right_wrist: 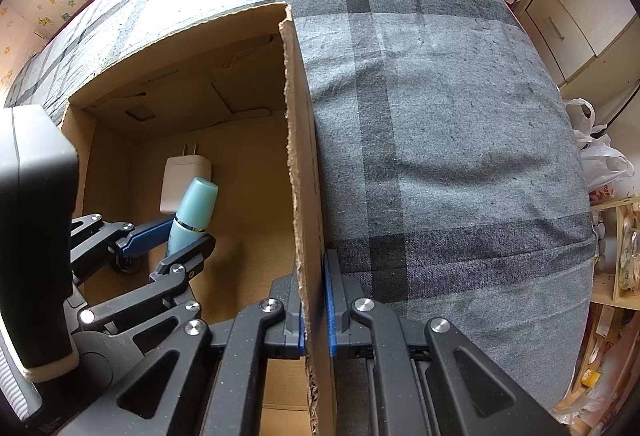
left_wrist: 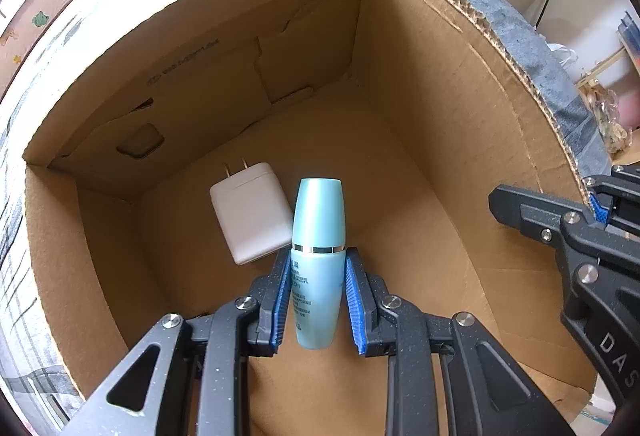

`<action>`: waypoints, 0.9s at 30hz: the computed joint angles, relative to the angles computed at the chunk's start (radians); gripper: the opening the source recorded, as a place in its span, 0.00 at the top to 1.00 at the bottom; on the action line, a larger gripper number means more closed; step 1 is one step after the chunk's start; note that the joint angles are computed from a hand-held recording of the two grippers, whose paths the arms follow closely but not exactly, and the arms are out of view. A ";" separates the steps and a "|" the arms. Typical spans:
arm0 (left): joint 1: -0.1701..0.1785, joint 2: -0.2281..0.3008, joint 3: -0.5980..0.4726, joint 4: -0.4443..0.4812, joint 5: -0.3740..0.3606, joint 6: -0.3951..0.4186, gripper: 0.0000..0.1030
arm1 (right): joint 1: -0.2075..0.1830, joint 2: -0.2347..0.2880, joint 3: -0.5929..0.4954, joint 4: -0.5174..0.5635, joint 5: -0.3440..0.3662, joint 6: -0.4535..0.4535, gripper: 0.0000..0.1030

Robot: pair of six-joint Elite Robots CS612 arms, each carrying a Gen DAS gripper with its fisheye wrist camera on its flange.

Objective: Organize rigid objects
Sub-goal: 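Lay the bottle on the box floor and open the left gripper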

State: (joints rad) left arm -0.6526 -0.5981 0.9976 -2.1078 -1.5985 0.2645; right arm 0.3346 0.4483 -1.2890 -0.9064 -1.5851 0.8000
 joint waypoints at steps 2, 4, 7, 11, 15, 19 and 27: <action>-0.002 -0.002 0.005 -0.008 0.009 -0.001 0.72 | 0.000 0.000 0.000 0.000 0.000 -0.001 0.94; -0.004 -0.003 0.006 -0.010 0.019 0.000 0.62 | 0.000 0.000 0.000 0.000 0.000 0.000 0.94; -0.008 -0.008 0.016 -0.030 0.027 -0.001 0.36 | 0.001 -0.001 0.002 -0.002 -0.002 0.001 0.93; -0.008 -0.013 0.024 -0.053 0.024 -0.003 0.12 | 0.001 -0.001 0.004 -0.004 -0.004 0.001 0.93; -0.011 -0.015 0.026 -0.058 0.029 -0.003 0.00 | 0.001 -0.001 0.003 -0.004 -0.006 0.001 0.93; -0.014 -0.018 0.033 -0.068 0.039 -0.005 0.00 | 0.002 -0.001 0.003 -0.004 -0.008 0.002 0.93; -0.016 -0.050 0.078 -0.090 0.044 -0.010 0.00 | 0.002 -0.001 0.002 -0.003 -0.010 0.001 0.93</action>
State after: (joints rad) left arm -0.6681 -0.6483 1.0753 -2.1978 -1.5548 0.2543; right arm 0.3366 0.4475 -1.2866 -0.9097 -1.5952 0.8012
